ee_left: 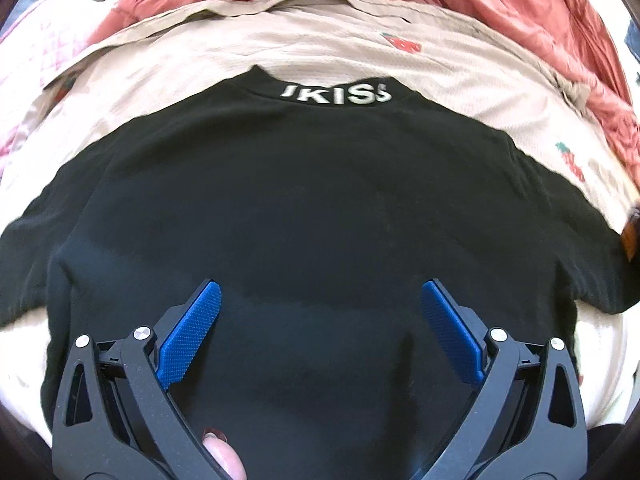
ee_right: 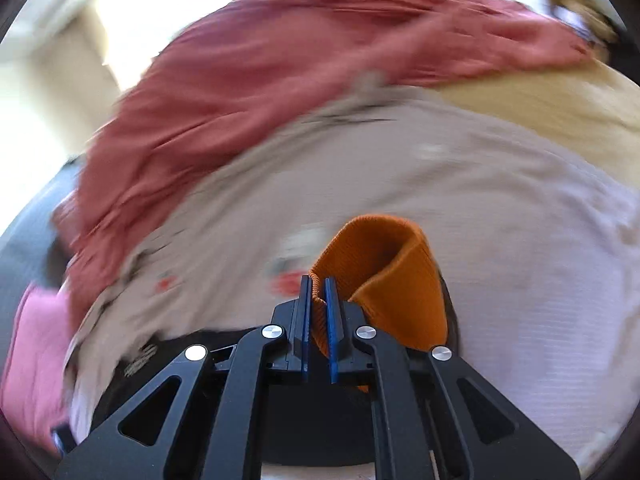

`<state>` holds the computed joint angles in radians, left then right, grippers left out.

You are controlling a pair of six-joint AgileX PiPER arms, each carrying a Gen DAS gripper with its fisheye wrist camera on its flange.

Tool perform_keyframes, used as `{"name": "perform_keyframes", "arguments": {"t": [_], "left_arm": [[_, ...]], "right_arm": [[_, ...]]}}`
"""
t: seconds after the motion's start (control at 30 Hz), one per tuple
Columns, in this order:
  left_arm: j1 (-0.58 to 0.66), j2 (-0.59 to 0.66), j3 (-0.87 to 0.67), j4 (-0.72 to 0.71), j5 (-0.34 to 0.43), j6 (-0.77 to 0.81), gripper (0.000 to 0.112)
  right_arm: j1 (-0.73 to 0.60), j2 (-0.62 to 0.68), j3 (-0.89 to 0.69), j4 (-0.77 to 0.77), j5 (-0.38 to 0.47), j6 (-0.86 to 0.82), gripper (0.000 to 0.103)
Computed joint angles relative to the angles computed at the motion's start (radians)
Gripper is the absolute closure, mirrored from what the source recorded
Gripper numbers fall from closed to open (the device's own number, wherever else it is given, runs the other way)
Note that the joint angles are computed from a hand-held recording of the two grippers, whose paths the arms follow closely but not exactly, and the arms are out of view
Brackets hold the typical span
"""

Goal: Fold small clothes
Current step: 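Fold the held sleeve across the shirt body with the right tool, release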

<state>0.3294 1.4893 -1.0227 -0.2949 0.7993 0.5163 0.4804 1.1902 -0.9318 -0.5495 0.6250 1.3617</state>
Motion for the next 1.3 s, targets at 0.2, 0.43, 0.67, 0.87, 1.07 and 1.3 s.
{"name": "perform_keyframes", "arguments": {"t": [0.2,0.43,0.67,0.87,1.07,1.3], "left_arm": [[0.13,0.004,-0.048,-0.056,0.06,0.061,0.018],[0.268,0.057,-0.121,-0.103,0.135,0.091,0.018],[0.245,0.055,-0.14,-0.084,0.168,0.021,0.019],[0.138,0.026,-0.131,-0.161,0.252,0.019,0.019],[-0.041,0.061,-0.111,-0.247,0.334,-0.028,0.053],[-0.185,0.109,-0.096,-0.231,0.234,-0.166,0.059]], "right_arm": [[0.203,0.21,-0.159,-0.034,-0.083,-0.039,0.097],[0.33,0.462,-0.34,0.121,-0.121,-0.288,0.092],[0.314,0.407,-0.305,0.327,-0.223,-0.482,0.056],[0.248,0.283,-0.253,0.032,-0.037,-0.159,0.048],[0.161,0.212,-0.167,0.094,-0.017,-0.114,0.048],[0.128,0.209,-0.152,0.154,-0.026,-0.141,0.048]]}}
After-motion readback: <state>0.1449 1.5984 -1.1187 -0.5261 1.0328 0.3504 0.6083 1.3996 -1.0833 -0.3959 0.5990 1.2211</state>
